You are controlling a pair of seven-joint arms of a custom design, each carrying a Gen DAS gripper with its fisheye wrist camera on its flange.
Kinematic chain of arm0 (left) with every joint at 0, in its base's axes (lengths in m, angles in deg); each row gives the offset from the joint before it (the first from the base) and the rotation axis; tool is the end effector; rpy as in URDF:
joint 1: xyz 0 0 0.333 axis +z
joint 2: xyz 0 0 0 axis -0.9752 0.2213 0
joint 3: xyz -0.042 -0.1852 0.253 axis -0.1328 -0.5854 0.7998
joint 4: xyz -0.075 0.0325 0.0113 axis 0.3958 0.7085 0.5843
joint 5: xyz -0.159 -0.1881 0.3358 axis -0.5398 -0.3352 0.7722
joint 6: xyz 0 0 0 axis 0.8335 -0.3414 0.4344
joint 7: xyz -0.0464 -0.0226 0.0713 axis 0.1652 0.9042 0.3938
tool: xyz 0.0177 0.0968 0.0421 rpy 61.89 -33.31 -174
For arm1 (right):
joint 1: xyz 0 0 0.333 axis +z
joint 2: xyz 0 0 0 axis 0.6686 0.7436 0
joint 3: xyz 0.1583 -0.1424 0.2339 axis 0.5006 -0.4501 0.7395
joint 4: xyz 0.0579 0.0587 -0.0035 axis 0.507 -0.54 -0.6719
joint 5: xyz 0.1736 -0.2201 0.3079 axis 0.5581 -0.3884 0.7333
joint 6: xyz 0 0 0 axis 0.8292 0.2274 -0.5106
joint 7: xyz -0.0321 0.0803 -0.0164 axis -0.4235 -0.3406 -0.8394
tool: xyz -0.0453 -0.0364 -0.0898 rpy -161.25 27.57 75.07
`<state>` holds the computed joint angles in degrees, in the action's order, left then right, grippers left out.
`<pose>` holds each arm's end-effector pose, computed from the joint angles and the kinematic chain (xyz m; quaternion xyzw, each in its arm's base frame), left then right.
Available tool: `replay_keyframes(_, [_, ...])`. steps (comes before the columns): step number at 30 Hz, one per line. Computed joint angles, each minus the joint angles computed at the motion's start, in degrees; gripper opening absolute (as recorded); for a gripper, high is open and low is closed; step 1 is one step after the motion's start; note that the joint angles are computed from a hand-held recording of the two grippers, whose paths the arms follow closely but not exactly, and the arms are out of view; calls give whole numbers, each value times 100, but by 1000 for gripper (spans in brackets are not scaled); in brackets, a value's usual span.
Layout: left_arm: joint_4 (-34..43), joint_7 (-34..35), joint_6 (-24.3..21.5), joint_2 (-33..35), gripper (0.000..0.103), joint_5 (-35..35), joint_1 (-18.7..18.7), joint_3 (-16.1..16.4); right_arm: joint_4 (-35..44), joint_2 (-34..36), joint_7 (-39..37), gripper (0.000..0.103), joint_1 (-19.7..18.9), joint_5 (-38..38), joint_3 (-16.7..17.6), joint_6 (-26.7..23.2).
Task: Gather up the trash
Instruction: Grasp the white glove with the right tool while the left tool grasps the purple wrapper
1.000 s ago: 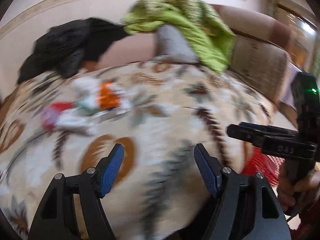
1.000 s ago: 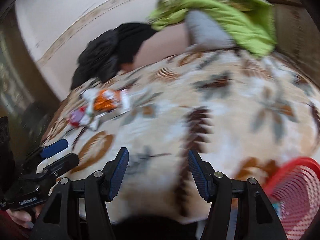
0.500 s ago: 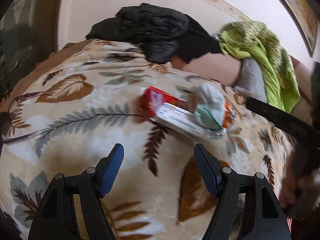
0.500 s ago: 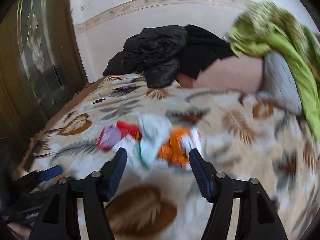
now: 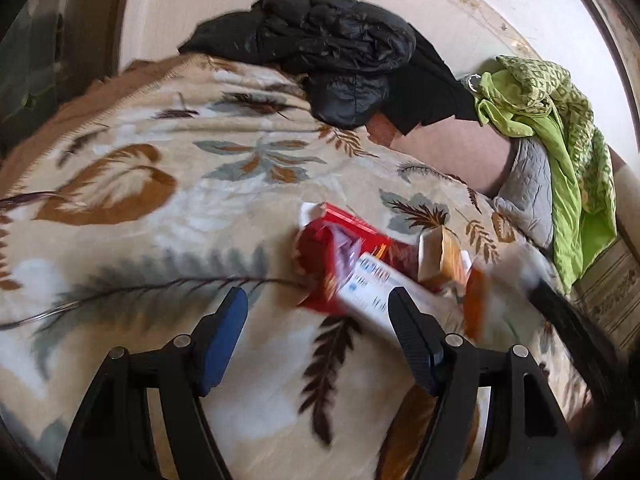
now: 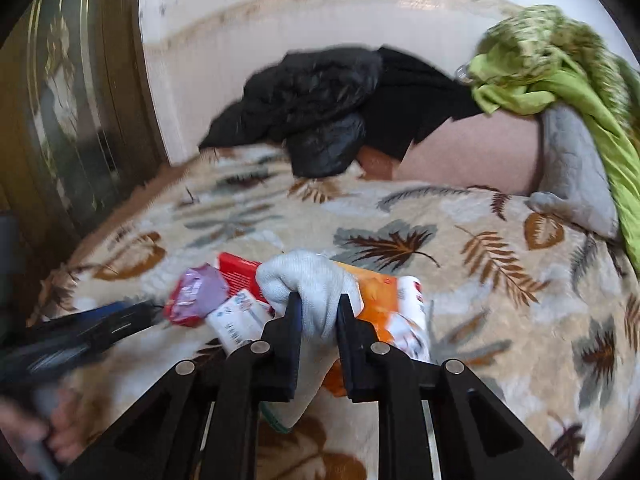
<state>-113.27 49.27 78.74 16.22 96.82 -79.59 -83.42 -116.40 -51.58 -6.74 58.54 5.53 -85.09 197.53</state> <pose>0.4843 -0.1051 0.4989 -0.8109 0.4367 -0.3298 0.2075 0.5517 0.1517 0.5480 -0.7836 0.4131 -0.1426 0.4416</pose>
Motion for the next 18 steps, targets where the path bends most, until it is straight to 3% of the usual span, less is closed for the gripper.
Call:
replay_keyframes(5, [615, 15, -36, 834, 71, -182, 48, 61, -727, -759, -147, 18, -58, 381, -257, -379])
replay_keyframes(7, [734, 57, 30, 1075, 51, -295, 53, 100, -895, -915, -119, 18, -86, 358, -294, -473])
replay_keyframes(8, [766, 202, 16, 1161, 36, -485, 1, 150, -957, -969, -141, 18, -92, 348, -306, -477])
replay_keyframes(9, [709, 217, 95, 1154, 36, -526, 7, 148, -1005, -1015, -170, 18, -90, 352, -315, -469])
replay_keyframes(11, [543, -119, 222, 979, 33, -142, 150, -5, -1036, -1053, -184, 18, -91, 342, -343, -524])
replay_keyframes(18, [-273, -142, 30, -261, 31, 296, -66, -229, -1352, -1371, -197, 18, -138, 203, -383, -583])
